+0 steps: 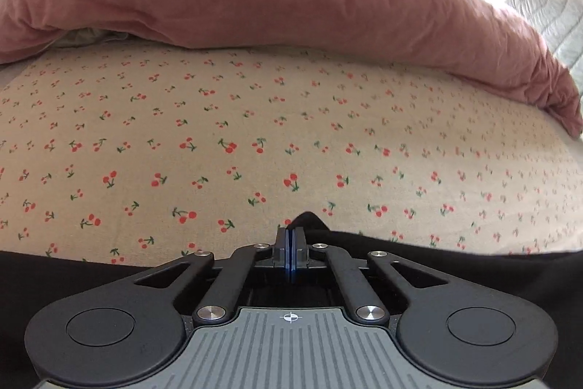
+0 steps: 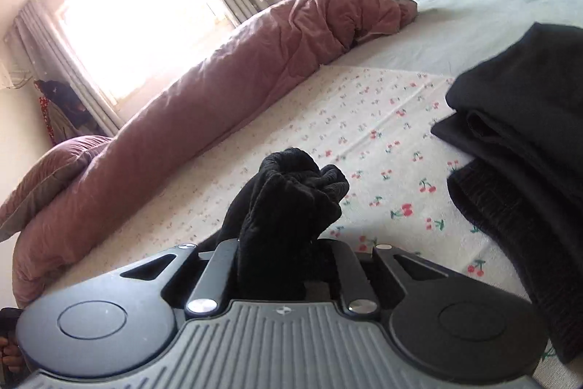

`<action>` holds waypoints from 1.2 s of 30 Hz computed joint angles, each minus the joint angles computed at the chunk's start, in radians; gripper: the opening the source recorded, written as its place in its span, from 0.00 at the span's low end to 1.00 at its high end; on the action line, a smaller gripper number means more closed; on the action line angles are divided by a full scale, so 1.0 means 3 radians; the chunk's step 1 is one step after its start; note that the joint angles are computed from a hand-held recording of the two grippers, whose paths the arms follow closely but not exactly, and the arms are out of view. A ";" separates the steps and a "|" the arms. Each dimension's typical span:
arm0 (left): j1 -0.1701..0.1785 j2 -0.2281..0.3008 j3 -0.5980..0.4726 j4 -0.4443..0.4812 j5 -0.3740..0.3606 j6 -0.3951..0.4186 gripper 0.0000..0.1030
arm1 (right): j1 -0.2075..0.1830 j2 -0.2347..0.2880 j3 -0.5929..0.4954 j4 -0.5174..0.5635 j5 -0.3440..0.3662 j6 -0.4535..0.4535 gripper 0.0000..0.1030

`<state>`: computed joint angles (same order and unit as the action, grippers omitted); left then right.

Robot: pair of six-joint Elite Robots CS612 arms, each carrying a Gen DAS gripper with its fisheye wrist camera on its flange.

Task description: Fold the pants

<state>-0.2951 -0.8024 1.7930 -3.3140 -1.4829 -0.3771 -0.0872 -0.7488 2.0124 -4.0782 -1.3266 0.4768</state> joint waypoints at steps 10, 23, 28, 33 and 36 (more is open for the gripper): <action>0.0082 0.0168 -0.0061 -0.0191 -0.0060 -0.0459 0.01 | -0.0101 -0.0083 0.0108 0.0815 -0.0219 0.0565 0.32; -0.0040 0.0101 -0.0011 -0.0211 0.0352 -0.0450 0.01 | 0.0105 -0.0154 0.0056 0.0425 -0.1171 0.0055 0.00; -0.0038 0.0134 -0.0046 -0.0097 0.0332 -0.0372 0.01 | -0.0017 -0.0114 -0.0077 0.1005 -0.0513 -0.0059 0.05; -0.0038 0.0167 -0.0049 -0.0150 0.0342 -0.0326 0.02 | 0.0017 -0.0029 -0.0323 0.1023 -0.0452 -0.0418 0.16; -0.0063 0.0170 -0.0051 -0.0148 0.0418 -0.0264 0.02 | 0.0068 -0.0016 -0.0499 0.1619 -0.0517 -0.0671 0.18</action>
